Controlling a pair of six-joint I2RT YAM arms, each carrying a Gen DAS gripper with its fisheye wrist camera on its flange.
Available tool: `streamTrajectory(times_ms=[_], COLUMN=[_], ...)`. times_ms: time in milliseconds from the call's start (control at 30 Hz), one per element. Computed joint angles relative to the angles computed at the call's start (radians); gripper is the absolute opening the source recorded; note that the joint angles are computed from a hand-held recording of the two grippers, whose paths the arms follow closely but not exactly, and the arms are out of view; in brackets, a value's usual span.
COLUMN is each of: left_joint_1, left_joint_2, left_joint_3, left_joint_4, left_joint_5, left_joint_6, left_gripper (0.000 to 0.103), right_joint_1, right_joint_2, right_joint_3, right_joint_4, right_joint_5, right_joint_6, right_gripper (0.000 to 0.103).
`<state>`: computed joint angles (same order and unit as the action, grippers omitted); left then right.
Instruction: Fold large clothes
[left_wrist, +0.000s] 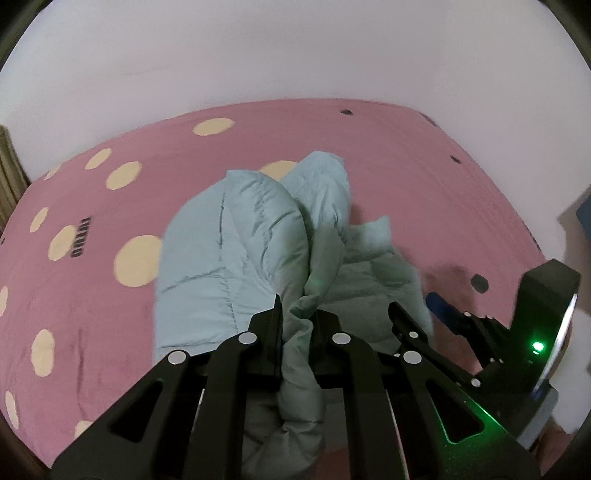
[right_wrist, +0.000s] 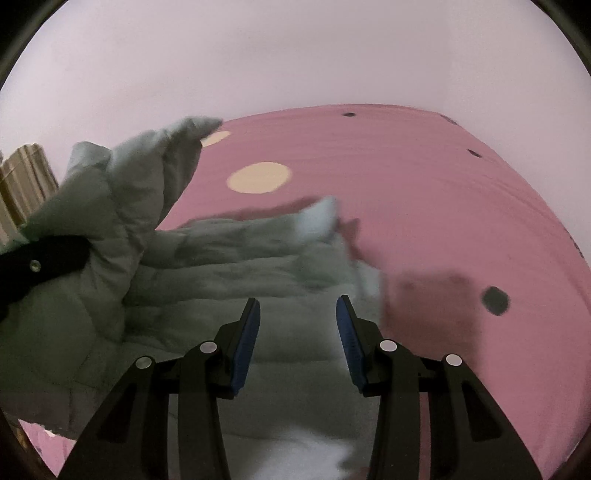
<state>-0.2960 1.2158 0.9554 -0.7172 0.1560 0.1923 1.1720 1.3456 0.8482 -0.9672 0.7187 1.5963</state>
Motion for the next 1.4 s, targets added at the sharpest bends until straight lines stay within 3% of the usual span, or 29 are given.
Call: streamTrajectory(times_ms=[300,433,500,567,667,733,833,967,1167,1267,1300,1333,1367,1400], left_joint_1=[-0.294,-0.344,-0.34,-0.332,-0.252,-0.132,0.089,0.343,0.548,0.573,0.571,0.574,0.572,0.565], left_joint_2=[0.112,0.056,0.008,-0.052,-0.158,-0.215,-0.221,-0.123,0.101,0.15,0.162,0.167,0.17,0.173], left_joint_3=[-0.139,-0.177,-0.178,-0.177,-0.159,-0.148,-0.13,-0.142,-0.152,-0.165,-0.161,-0.165,-0.165,-0.162], left_joint_4=[0.179,0.191,0.168,0.138,0.078,0.054,0.055,0.17,0.259,0.276,0.276,0.273,0.266,0.265], left_joint_5=[-0.119,-0.101,-0.052,-0.016,0.052,0.103,0.194,0.215,0.262,0.283,0.287,0.296,0.306,0.312], left_joint_6=[-0.211,-0.238,-0.241,-0.24,-0.181,-0.108,-0.003,0.094,0.155,0.184,0.183,0.188,0.192,0.191], left_gripper=[0.013,0.033,0.053,0.056,0.065,0.067,0.074,0.075,0.075,0.075,0.075,0.075,0.075,0.075], right_joint_1=[0.046,0.055,0.07,0.078,0.079,0.115,0.101,0.038,-0.061,-0.087,-0.095,-0.096,-0.097,-0.101], right_joint_2=[-0.18,-0.243,-0.264,-0.285,-0.313,-0.311,-0.29,-0.244,-0.128,-0.05,-0.041,-0.029,-0.022,-0.016], right_joint_3=[-0.197,-0.251,-0.262,-0.268,-0.258,-0.235,-0.176,-0.112,-0.059,-0.03,-0.035,-0.036,-0.033,-0.028], right_joint_4=[-0.1,-0.132,-0.157,-0.175,-0.193,-0.218,-0.202,-0.081,0.171,0.204,0.224,0.233,0.231,0.235], right_joint_5=[-0.042,-0.056,-0.057,-0.054,-0.044,-0.032,-0.006,0.002,-0.086,-0.125,-0.14,-0.146,-0.152,-0.165], right_joint_6=[0.186,0.234,0.268,0.288,0.287,0.327,0.278,0.115,-0.098,-0.138,-0.15,-0.15,-0.156,-0.175], right_gripper=[0.043,0.043,0.043,0.043,0.043,0.043,0.044,0.064,0.072,0.072,0.068,0.056,0.033,0.021])
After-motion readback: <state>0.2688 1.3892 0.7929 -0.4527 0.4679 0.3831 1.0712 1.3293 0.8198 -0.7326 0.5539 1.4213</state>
